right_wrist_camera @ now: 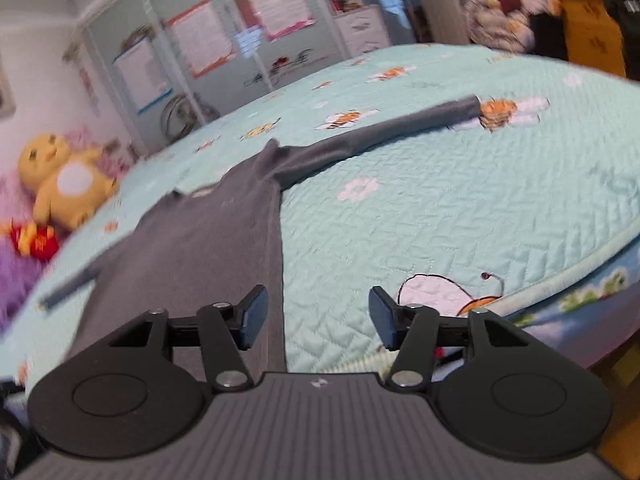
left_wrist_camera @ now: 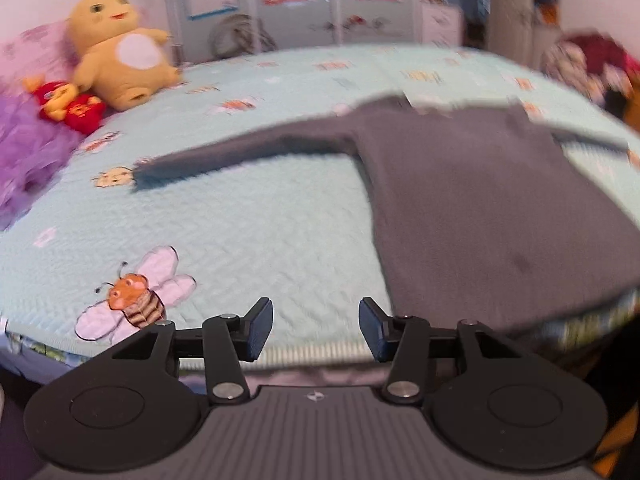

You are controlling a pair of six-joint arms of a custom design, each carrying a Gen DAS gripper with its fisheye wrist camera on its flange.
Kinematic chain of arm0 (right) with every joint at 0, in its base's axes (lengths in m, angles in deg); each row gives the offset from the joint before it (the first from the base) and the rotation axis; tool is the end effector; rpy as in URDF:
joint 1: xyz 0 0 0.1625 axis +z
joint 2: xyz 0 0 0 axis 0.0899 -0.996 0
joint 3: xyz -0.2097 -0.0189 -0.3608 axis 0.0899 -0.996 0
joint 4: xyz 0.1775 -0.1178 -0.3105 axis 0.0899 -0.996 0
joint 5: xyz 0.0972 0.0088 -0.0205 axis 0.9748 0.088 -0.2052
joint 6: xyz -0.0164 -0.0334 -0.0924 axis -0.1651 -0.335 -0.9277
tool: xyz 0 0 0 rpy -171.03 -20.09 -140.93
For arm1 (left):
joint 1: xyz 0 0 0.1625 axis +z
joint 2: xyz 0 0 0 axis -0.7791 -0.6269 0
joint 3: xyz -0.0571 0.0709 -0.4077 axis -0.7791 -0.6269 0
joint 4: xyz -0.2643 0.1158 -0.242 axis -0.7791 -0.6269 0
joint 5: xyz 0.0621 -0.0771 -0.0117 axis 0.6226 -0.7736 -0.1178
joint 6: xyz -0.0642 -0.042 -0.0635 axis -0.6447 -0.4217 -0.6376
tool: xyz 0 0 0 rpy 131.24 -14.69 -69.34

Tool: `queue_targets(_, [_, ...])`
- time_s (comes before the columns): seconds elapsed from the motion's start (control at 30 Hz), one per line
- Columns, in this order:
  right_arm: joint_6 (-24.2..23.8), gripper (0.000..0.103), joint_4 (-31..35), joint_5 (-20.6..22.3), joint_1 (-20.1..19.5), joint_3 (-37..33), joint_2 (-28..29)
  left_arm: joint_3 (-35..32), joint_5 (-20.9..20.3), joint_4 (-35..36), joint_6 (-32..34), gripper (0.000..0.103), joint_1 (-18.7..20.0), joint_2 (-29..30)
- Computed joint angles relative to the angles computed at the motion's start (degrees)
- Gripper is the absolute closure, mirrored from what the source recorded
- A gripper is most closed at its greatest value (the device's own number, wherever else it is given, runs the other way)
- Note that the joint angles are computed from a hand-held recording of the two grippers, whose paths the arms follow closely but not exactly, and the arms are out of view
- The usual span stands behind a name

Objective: Fold clothes
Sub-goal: 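Release the hem and grasp the grey sleeve cuff with the right gripper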

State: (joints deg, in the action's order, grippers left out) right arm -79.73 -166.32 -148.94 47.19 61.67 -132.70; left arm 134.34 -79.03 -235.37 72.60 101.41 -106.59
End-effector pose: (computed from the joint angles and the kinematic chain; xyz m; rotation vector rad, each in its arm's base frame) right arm -0.1758 -0.4811 0.3625 -0.1144 -2.2800 1.4791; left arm -0.2196 -0.5931 0.0373 0.6596 2.1826 -0.9459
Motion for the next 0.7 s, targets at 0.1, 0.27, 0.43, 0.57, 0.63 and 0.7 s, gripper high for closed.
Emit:
queue_targets(0.1, [10.8, 0.043, 2.8, 4.7, -1.7, -3.6, 1.9, -3.2, -2.3, -0.7, 2.0, 0.047, -0.8, 1.8])
queue_targets(0.27, [26.0, 0.043, 0.9, 10.3, -3.9, -10.8, 6.5, -10.6, -6.2, 1.7, 6.0, 0.044, -2.2, 6.1])
queue_targets(0.43, [40.0, 0.042, 0.5, 11.8, -5.4, -22.4, 11.9, -19.2, -9.5, 9.7, 6.9, 0.040, -2.9, 11.7])
queue_targets(0.57, [47.6, 0.039, 3.8, 11.0, -5.9, -36.3, 17.6, -25.3, -10.6, 16.9, 8.1, 0.035, -3.1, 15.9])
queue_targets(0.63, [49.6, 0.037, 6.7, 9.6, -5.8, -44.1, 20.8, -28.1, -10.7, 20.7, 8.5, 0.035, -3.2, 17.9])
queue_targets(0.7, [50.5, 0.037, 11.4, 7.9, -5.5, -52.5, 24.4, -30.6, -10.6, 24.6, 8.6, 0.035, -3.3, 19.5])
